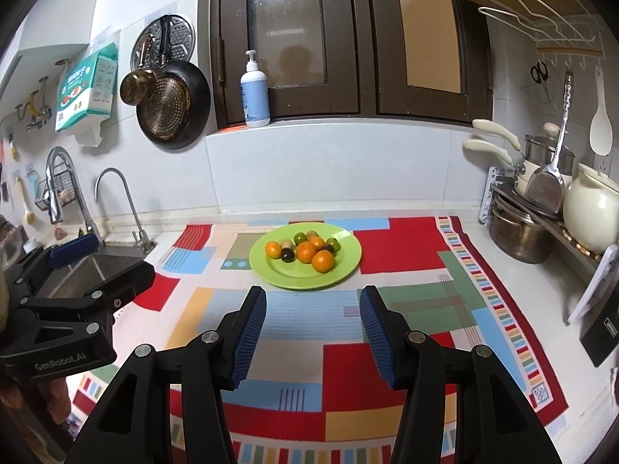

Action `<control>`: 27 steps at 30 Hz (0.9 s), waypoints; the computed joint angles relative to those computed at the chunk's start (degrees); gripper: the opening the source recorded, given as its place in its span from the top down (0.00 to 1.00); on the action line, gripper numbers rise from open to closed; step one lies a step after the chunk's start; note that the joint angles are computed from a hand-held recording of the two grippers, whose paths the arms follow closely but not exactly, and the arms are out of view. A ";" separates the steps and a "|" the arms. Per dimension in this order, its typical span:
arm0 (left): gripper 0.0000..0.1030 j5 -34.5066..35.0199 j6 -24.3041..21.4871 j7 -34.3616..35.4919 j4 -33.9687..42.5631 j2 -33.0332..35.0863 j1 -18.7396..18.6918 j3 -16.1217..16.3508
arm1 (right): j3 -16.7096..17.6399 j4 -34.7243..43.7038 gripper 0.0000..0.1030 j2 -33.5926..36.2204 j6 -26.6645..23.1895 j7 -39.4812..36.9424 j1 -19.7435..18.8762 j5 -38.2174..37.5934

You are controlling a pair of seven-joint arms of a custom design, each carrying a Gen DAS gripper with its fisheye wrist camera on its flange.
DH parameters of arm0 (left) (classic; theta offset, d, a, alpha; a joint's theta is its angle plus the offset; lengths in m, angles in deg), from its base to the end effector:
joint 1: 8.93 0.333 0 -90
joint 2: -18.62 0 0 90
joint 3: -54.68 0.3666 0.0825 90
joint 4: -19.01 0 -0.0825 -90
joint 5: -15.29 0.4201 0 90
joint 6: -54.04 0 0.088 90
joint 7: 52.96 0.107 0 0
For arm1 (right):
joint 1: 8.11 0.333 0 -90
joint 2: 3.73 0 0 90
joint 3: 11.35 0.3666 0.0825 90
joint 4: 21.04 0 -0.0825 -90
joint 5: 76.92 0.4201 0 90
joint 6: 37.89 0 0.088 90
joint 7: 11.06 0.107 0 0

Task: Organize fruits

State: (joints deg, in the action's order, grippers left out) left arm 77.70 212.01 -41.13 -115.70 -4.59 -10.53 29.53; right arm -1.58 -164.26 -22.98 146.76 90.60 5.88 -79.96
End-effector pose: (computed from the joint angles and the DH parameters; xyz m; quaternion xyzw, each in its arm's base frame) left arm 0.4129 -0.2772 0.5681 -0.5946 0.6159 -0.3382 0.3908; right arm 0.4422 0.2092 0.5614 -0.6928 0.5164 -0.2639 0.4287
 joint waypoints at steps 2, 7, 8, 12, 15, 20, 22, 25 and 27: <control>0.05 -0.04 -0.26 -0.09 -0.09 -0.20 -0.07 -0.06 | -1.11 -0.13 0.50 -0.09 -0.07 -0.39 1.25 0.29; 0.03 -0.10 -0.83 -0.14 -0.44 -0.63 -0.30 -0.06 | -1.25 -0.19 0.50 -0.17 -0.05 -0.70 1.45 0.54; 0.03 -0.20 -0.91 -0.14 -0.56 -0.74 -0.33 -0.05 | -1.31 -0.18 0.50 -0.17 -0.14 -0.78 1.54 0.58; 0.03 -1.17 -1.24 0.41 -0.94 -1.09 -0.63 0.07 | -1.87 -0.30 0.50 -0.39 -0.50 -1.17 2.43 0.87; 0.02 -1.60 -1.63 0.67 -1.11 -1.37 -0.56 -0.18 | -1.92 -0.30 0.50 -0.37 -0.55 -1.35 2.59 0.99; 0.02 -2.20 -1.79 1.42 -1.32 -1.60 -0.67 -0.29 | -2.01 -0.30 0.50 -0.38 -0.57 -1.48 2.72 1.18; 0.02 -2.29 -2.04 1.49 -1.34 -1.70 -0.56 -0.51 | -1.85 -0.31 0.50 -0.41 -0.58 -1.52 2.54 1.17; 0.02 -2.18 -2.16 1.33 -1.42 -1.91 -0.45 -0.73 | -1.88 -0.33 0.50 -0.44 -0.62 -1.53 2.57 1.23; 0.02 -2.14 -2.14 1.20 -1.46 -2.04 -0.40 -0.81 | -2.36 -0.33 0.50 -0.42 -0.62 -1.79 3.08 1.34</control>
